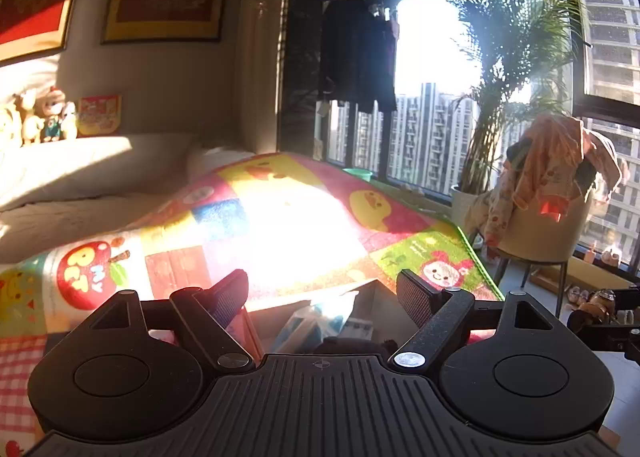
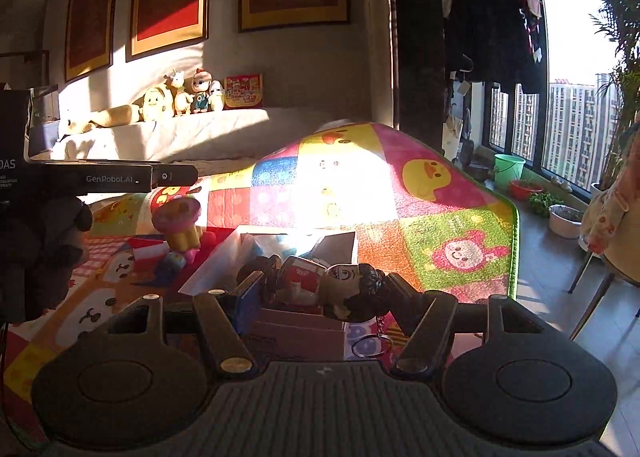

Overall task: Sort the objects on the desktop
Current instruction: 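Lower the pink toy into the box and open the left gripper while the right gripper carries the keychain, then release the keychain figure into the box with the right gripper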

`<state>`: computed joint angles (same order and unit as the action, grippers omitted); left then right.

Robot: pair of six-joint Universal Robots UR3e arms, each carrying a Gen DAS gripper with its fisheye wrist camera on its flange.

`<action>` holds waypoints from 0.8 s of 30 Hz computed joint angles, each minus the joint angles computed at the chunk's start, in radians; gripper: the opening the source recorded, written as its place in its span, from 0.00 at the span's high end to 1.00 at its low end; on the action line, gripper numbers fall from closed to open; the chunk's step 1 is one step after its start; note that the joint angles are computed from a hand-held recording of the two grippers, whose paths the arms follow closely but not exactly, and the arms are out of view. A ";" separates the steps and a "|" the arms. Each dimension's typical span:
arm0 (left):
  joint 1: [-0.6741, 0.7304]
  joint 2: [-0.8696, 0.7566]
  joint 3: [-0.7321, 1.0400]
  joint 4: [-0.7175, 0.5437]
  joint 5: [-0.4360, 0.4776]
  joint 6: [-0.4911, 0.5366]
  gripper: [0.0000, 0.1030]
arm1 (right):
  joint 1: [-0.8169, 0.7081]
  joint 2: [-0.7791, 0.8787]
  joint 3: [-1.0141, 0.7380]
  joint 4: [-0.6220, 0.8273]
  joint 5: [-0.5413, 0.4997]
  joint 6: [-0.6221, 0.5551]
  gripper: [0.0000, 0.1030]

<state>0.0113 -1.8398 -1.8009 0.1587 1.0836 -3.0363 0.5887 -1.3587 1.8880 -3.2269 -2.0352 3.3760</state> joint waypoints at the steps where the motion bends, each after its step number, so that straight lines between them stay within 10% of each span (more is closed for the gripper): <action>1: 0.012 0.014 -0.033 0.011 -0.002 0.005 0.11 | 0.000 -0.002 0.009 -0.010 -0.002 -0.002 0.36; 14: 0.059 0.107 -0.489 0.178 0.088 0.230 0.04 | -0.073 0.030 -0.077 0.081 0.215 0.031 0.36; 24: 0.137 0.081 -0.574 0.275 0.035 0.220 0.02 | -0.127 0.489 -0.827 0.298 0.103 -0.018 0.24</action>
